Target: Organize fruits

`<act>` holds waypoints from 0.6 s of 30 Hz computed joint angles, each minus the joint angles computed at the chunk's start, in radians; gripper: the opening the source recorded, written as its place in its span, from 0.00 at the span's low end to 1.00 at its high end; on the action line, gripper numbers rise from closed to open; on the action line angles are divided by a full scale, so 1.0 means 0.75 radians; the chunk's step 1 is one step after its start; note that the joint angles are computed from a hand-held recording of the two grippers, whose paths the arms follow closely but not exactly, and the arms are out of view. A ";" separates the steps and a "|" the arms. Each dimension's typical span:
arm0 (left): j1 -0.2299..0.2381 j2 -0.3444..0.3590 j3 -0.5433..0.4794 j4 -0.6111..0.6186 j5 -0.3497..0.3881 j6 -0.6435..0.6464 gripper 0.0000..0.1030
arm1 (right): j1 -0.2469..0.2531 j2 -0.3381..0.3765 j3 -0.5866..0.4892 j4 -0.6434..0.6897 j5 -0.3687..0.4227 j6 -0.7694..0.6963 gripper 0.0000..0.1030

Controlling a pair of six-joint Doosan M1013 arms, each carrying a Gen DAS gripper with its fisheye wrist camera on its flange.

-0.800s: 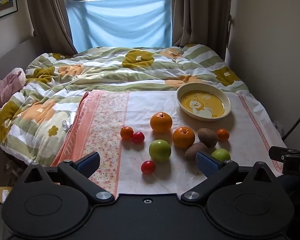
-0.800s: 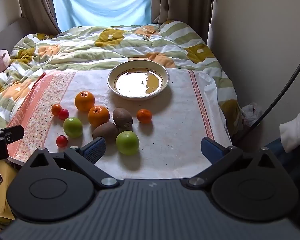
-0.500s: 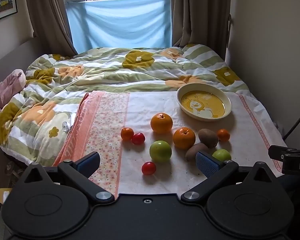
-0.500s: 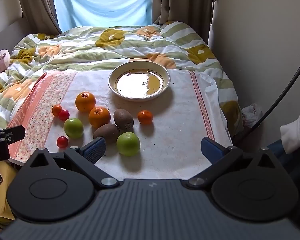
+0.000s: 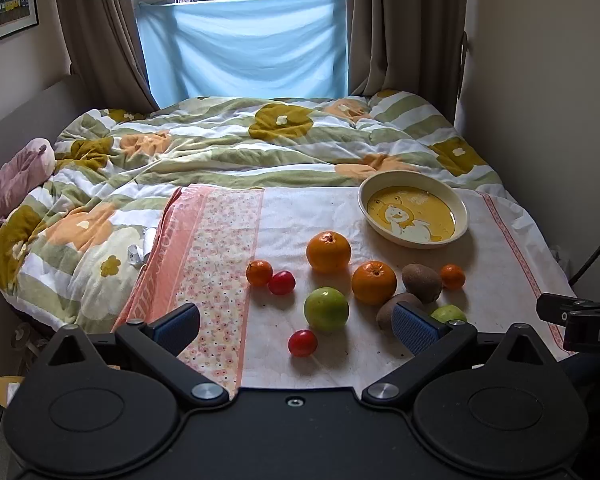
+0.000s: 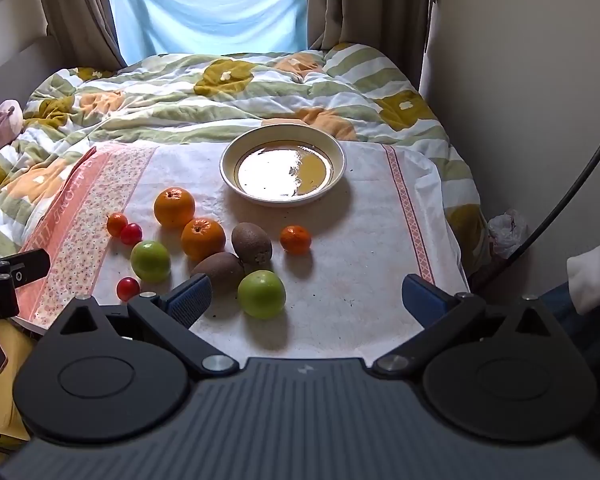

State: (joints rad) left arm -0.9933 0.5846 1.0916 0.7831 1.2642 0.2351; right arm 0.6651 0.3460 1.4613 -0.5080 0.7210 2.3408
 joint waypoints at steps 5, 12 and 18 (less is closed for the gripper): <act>0.004 -0.002 -0.001 -0.001 -0.003 0.005 1.00 | 0.002 0.007 -0.019 0.005 0.013 -0.006 1.00; 0.008 0.000 -0.007 0.001 0.001 0.011 1.00 | 0.002 0.009 -0.026 0.009 0.018 -0.010 1.00; 0.009 -0.001 -0.007 0.009 0.003 0.009 1.00 | 0.001 0.009 -0.029 0.013 0.019 -0.016 1.00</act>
